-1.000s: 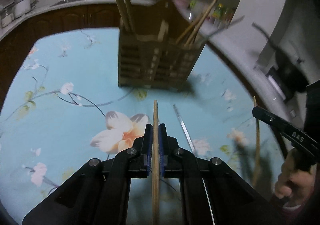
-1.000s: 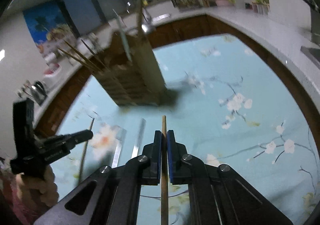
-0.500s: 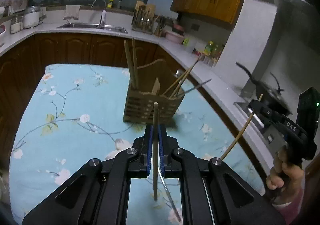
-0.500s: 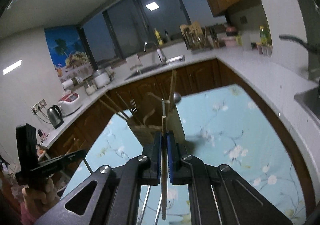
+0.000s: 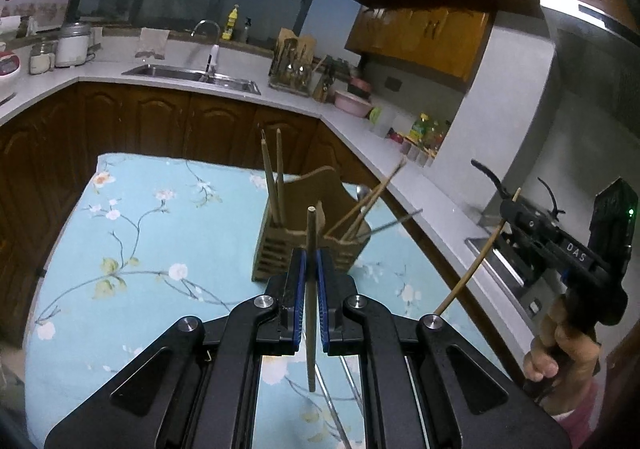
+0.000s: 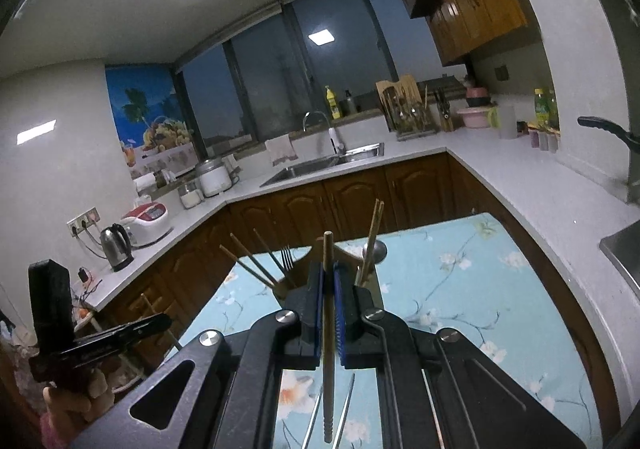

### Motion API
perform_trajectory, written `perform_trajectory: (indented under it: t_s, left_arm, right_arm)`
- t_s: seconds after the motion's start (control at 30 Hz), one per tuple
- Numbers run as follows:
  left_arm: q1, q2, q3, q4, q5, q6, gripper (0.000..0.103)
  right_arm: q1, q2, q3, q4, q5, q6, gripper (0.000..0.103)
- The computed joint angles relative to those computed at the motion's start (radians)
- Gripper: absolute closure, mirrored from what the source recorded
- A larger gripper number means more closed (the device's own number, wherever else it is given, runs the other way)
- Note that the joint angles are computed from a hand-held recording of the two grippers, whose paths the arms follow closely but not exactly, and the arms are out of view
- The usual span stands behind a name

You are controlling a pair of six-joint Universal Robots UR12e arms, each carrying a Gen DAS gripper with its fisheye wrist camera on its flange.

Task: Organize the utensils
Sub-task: 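Lift both wooden chopsticks up and carry them over the wooden holder, then lower both chopsticks into the holder and open both grippers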

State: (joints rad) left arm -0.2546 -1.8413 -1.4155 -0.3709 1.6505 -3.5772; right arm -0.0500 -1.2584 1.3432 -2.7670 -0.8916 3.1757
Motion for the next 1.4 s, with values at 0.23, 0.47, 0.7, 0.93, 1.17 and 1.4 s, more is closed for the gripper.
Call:
perform_trajectory:
  t_s: [0.23, 0.47, 0.7, 0.93, 1.17, 1.4]
  left_arm:
    - [0.003, -0.022, 0.048, 0.054, 0.036, 0.01, 0.098]
    - [0.008, -0.077, 0.152, 0.087, 0.072, 0.044, 0.098]
    - [0.003, -0.166, 0.291, 0.13, 0.168, 0.089, 0.098]
    - [0.0, -0.257, 0.398, 0.11, 0.23, 0.115, 0.098]
    - [-0.003, -0.285, 0.381, 0.092, 0.234, 0.109, 0.098]
    - [-0.001, -0.276, 0.335, 0.058, 0.202, 0.105, 0.098]
  right_arm:
    - [0.01, 0.042, -0.057, -0.076, -0.004, 0.065, 0.098]
    - [0.031, 0.101, -0.144, -0.184, -0.05, 0.151, 0.098]
    - [0.063, 0.177, -0.259, -0.202, -0.135, 0.202, 0.098]
    - [0.093, 0.228, -0.29, -0.238, -0.239, 0.191, 0.098]
    - [0.102, 0.24, -0.253, -0.249, -0.26, 0.165, 0.098]
    - [0.096, 0.232, -0.235, -0.151, -0.221, 0.111, 0.097]
